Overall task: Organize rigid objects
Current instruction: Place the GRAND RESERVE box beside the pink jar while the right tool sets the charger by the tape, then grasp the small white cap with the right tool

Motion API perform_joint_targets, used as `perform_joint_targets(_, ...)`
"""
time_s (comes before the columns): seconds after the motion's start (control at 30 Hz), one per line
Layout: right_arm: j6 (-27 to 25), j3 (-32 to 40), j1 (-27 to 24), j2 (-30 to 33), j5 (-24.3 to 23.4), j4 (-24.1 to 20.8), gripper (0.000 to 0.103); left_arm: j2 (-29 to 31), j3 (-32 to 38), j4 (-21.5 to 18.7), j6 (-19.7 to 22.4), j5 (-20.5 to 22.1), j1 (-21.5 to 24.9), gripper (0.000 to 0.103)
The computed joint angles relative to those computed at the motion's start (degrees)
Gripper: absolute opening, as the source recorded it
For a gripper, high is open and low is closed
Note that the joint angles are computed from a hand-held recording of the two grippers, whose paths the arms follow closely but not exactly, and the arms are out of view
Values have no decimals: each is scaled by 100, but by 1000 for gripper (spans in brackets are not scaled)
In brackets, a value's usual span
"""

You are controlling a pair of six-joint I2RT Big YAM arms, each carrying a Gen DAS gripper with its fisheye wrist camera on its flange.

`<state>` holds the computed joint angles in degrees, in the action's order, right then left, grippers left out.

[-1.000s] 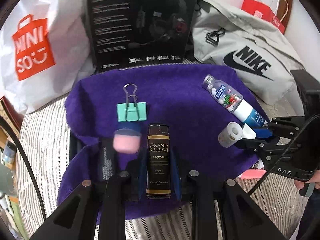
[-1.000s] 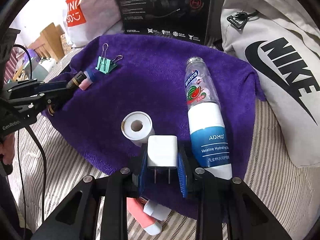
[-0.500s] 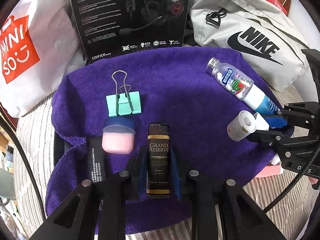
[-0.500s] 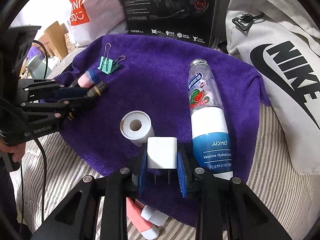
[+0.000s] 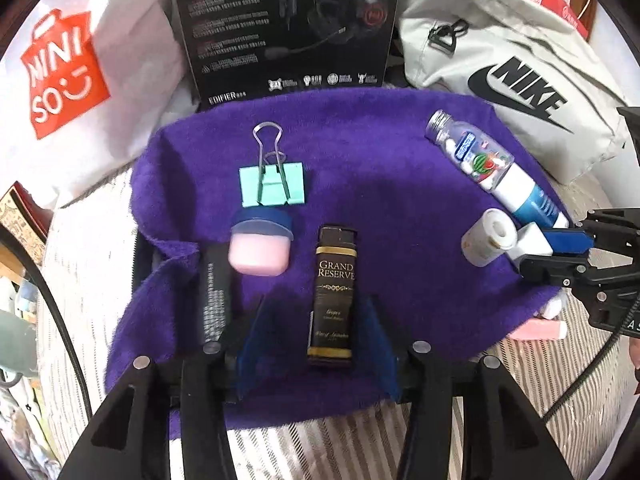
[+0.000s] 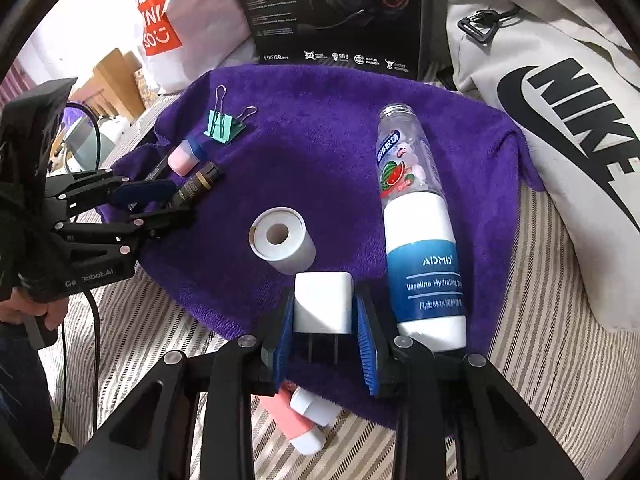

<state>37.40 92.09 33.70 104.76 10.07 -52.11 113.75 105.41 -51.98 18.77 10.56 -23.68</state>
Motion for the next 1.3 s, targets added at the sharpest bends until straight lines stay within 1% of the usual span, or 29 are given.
perform_joint_targets(0.07,77,42,34,-11,83,-107,31,-155,-146,102,-2,0,28,48)
perform_joint_targets(0.13,80,87,93,-51,261,-253,39,-331,-318,216,-29,5,51,49)
perform_joint_targets(0.17,89,72,114,-91,324,-262,47,-400,-378,254,-29,31,67,49)
perform_joint_targets(0.2,93,-7,119,-172,288,-169,53,-498,-467,317,-40,62,90,49)
perform_joint_targets(0.23,142,-84,149,-269,323,-119,54,-586,-554,367,-51,80,95,50)
perform_joint_targets(0.33,255,-177,286,-460,683,-330,54,-951,-962,611,-40,151,90,59)
perform_joint_targets(0.37,313,-270,329,-562,757,-319,54,-1058,-1096,676,-30,159,82,60)
perform_joint_targets(0.5,657,-800,561,-1049,1073,-197,60,-1424,-1632,938,-157,236,74,60)
perform_joint_targets(0.57,847,-1038,669,-1168,1203,-165,60,-1513,-1808,974,-221,244,78,60)
perform_joint_targets(0.63,1017,-1297,696,-1226,1150,114,58,-1602,-1970,984,-238,202,85,60)
perform_joint_targets(0.67,1130,-1383,685,-1205,1096,243,53,-1631,-2036,987,-240,189,95,60)
perform_joint_targets(0.7,1270,-1468,669,-1179,1031,405,44,-1660,-2107,986,-232,170,113,60)
perform_joint_targets(0.77,1378,-1517,640,-1078,861,638,39,-1725,-2226,991,-220,136,150,60)
perform_joint_targets(0.87,1471,-1477,646,-906,853,821,38,-1779,-2337,966,-227,170,232,60)
perform_joint_targets(0.93,1583,-1494,616,-860,765,1041,38,-1810,-2409,990,-203,183,278,60)
perform_joint_targets(1.13,1902,-1278,572,-703,856,929,38,-1774,-2445,970,-253,412,369,60)
perform_joint_targets(1.3,2116,-906,593,-455,976,577,39,-1734,-2458,949,-195,579,379,60)
